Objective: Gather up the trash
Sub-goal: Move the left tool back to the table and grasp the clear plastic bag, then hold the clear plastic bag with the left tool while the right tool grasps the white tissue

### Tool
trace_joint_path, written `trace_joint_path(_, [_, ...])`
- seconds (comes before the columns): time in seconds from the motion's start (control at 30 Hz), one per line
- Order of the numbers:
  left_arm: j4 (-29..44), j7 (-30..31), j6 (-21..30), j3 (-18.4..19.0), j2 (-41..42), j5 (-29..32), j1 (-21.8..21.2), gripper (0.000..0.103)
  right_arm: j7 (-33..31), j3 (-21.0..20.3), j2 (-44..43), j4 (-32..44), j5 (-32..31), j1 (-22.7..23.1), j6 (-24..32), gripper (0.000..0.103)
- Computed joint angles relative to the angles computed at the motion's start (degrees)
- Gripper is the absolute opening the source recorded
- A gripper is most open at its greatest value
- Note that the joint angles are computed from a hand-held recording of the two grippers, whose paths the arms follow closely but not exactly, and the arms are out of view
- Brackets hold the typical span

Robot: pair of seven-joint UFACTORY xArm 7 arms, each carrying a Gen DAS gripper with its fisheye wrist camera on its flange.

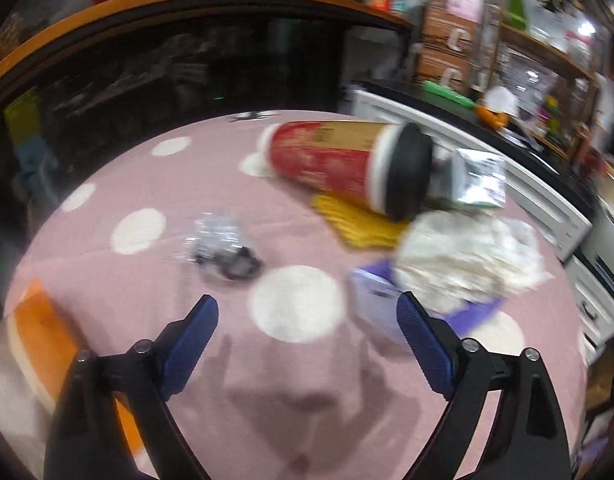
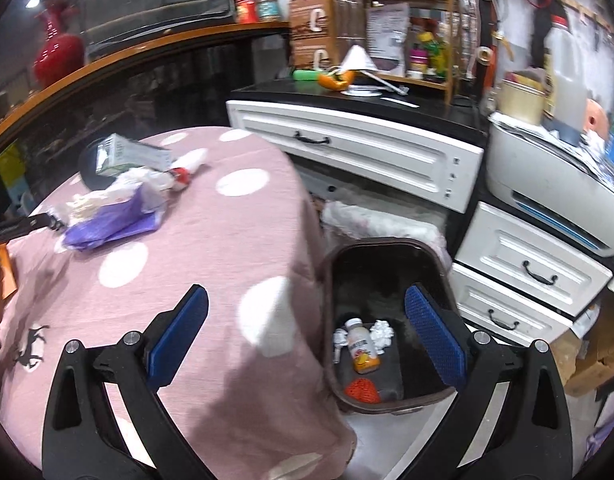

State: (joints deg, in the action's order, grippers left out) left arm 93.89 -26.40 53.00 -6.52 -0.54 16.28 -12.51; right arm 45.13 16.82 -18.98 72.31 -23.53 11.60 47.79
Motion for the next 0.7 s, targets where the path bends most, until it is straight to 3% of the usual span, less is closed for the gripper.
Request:
trace_joint_path(0.33, [12.70,1.23,5.94,3.15,11.10,3.37,-0.24,0.069,-2.20,0.59,7.17,7.68,0.28,4.27,0.69,0.097])
trace_joint_path(0.4, [13.69,1.07,6.63,3.81,12.13,3.88,-0.56,0.058,-2.75,0.36,8.56,9.20,0.48,5.36,0.77,0.097])
trace_joint_path(0.47, [13.38,1.75,6.77,4.03,12.10,3.11,-0.48,0.047,-3.20,0.12,9.78,10.59,0.48,6.41,0.95,0.097])
trace_joint_path(0.7, [8.85,1.05,3.09,4.12,9.39,2.06,0.21,0.040,-4.61,-0.87,14.82,16.40,-0.79,9.84,1.10,0.097])
